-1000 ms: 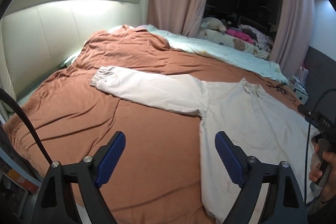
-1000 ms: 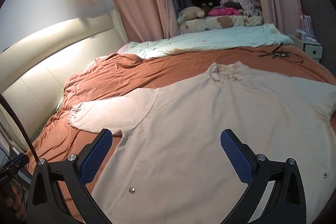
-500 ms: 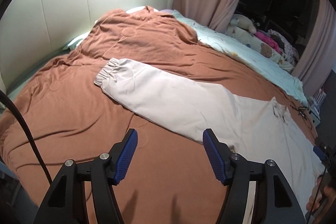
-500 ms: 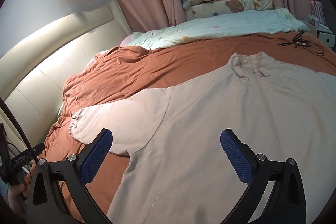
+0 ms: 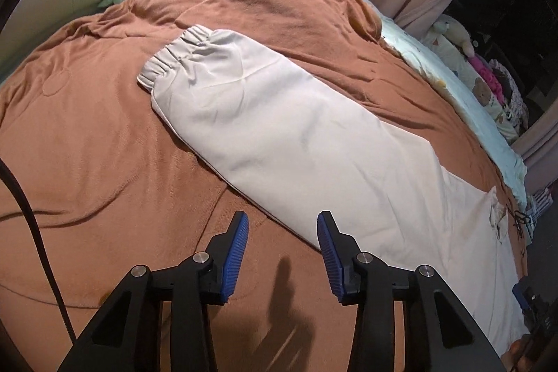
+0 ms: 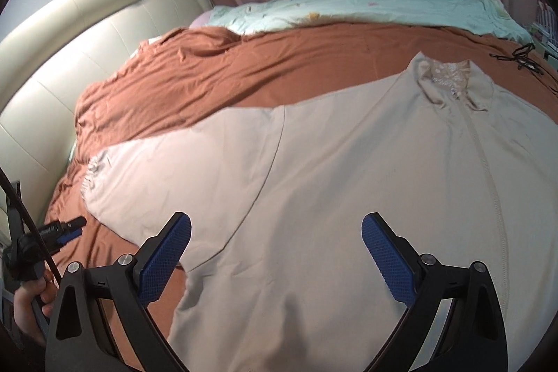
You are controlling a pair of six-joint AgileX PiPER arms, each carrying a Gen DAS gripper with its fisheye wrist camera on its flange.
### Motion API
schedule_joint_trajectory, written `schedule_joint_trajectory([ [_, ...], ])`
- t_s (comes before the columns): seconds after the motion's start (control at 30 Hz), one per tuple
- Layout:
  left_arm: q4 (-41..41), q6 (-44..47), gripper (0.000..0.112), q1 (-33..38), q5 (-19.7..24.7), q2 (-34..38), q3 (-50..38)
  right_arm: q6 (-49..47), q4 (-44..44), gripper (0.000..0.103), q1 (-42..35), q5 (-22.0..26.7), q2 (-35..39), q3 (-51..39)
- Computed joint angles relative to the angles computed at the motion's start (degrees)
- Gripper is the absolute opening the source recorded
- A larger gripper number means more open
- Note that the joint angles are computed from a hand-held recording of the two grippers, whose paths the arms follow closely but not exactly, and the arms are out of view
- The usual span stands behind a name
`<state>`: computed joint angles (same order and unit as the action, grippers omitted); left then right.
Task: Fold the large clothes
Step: 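Move the left tool toward the jacket sleeve lying on the brown sheet, then grasp the sleeve cuff with the left tool and fold it across the jacket body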
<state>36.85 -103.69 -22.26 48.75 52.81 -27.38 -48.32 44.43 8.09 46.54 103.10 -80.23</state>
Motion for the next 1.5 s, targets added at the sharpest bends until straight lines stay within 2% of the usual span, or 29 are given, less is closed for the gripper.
schedule_joint_trajectory([
  [0.1, -3.56, 7.56, 0.042, 11.17, -9.39, 3.03, 1.67, 4.89, -3.32, 0.087, 2.33, 1.54, 4.84, -4.88],
  [0.17, -4.46, 10.2, 0.042, 15.66, -12.2, 5.82, 1.91, 7.87, -4.8, 0.08, 3.49, 2.51, 7.79, -8.09],
  [0.27, -9.39, 16.17, 0.042, 23.75, -18.07, 9.18, 3.51, 10.09, -4.55, 0.079, 4.04, 5.03, 11.72, -12.26],
  [0.37, -6.34, 14.27, 0.042, 26.85, -21.54, 10.39, 4.65, 11.02, -4.94, 0.069, 4.71, 8.15, 15.17, -16.03],
  [0.4, -5.59, 13.96, 0.039, 27.52, -22.07, 10.86, 4.45, 10.92, -5.31, 0.065, 5.01, 8.92, 16.19, -17.02],
  [0.47, -5.28, 13.68, 0.021, 28.4, -21.94, 11.95, 3.73, 11.42, -6.81, 0.059, 5.69, 9.5, 17.73, -18.34],
  [0.5, -6.25, 14.55, 0.011, 28.96, -21.84, 11.85, 3.5, 11.95, -7.86, 0.052, 6.08, 9.86, 18.81, -19.19],
  [0.53, -6.63, 14.71, 0.006, 28.94, -21.78, 11.16, 3.39, 12.62, -8.86, 0.048, 6.49, 10.45, 19.8, -20.21],
  [0.63, -3.58, 11.61, 0.005, 23.69, -15.05, 8.27, 0.72, 11.79, -10.86, 0.048, 7.83, 10.7, 20.12, -20.91],
  [0.8, -3.2, 14.21, 0.005, 15.65, -4.13, 3.78, -7.94, 13.02, -8.82, 0.048, 7.75, 14.74, 21.73, -23.95],
  [0.9, -0.1, 13.3, 0.004, 7.81, 4.53, 4.37, -15.74, 14.73, -7.4, 0.048, 6.49, 17.72, 22.21, -25.28],
  [0.97, 1.23, 13.52, 0.004, 3.05, 9.47, 5.58, -21.29, 13.95, -5.66, 0.048, 4.86, 17.64, 21.11, -24.06],
  [1.07, 2.97, 13.94, 0.004, -3.06, 14.59, 8.37, -29.36, 13.3, -4.04, 0.048, 1.99, 17.4, 19.48, -22.85],
  [1.17, 4.92, 13.7, 0.004, -8.61, 17.95, 11.93, -36.38, 12.49, -2.09, 0.053, -0.91, 17.28, 18.33, -22.38],
  [1.23, 5.72, 14.29, 0.004, -11.47, 19.25, 14.64, -40.8, 11.64, -0.22, 0.06, -3.39, 17.62, 17.69, -22.46],
  [1.3, 6.05, 15.37, 0.004, -13.92, 20.04, 17.99, -45.54, 11.08, 1.65, 0.062, -5.73, 17.91, 16.9, -22.14],
  [1.37, 6.02, 16.42, 0.004, -16.03, 20.52, 21.12, -49.86, 8.34, 4.17, 0.064, -8.56, 17.02, 15.02, -18.8],
  [1.43, 5.55, 17.78, 0.004, -17.47, 20.57, 24.27, -54.18, 5.08, 6.5, 0.076, -11.79, 14.64, 12.7, -12.85],
  [1.5, 4.92, 19.65, 0.004, -18.79, 20.43, 27.64, -58.93, 3.47, 6.91, 0.076, -15.94, 16.26, 12.36, -10.27],
])
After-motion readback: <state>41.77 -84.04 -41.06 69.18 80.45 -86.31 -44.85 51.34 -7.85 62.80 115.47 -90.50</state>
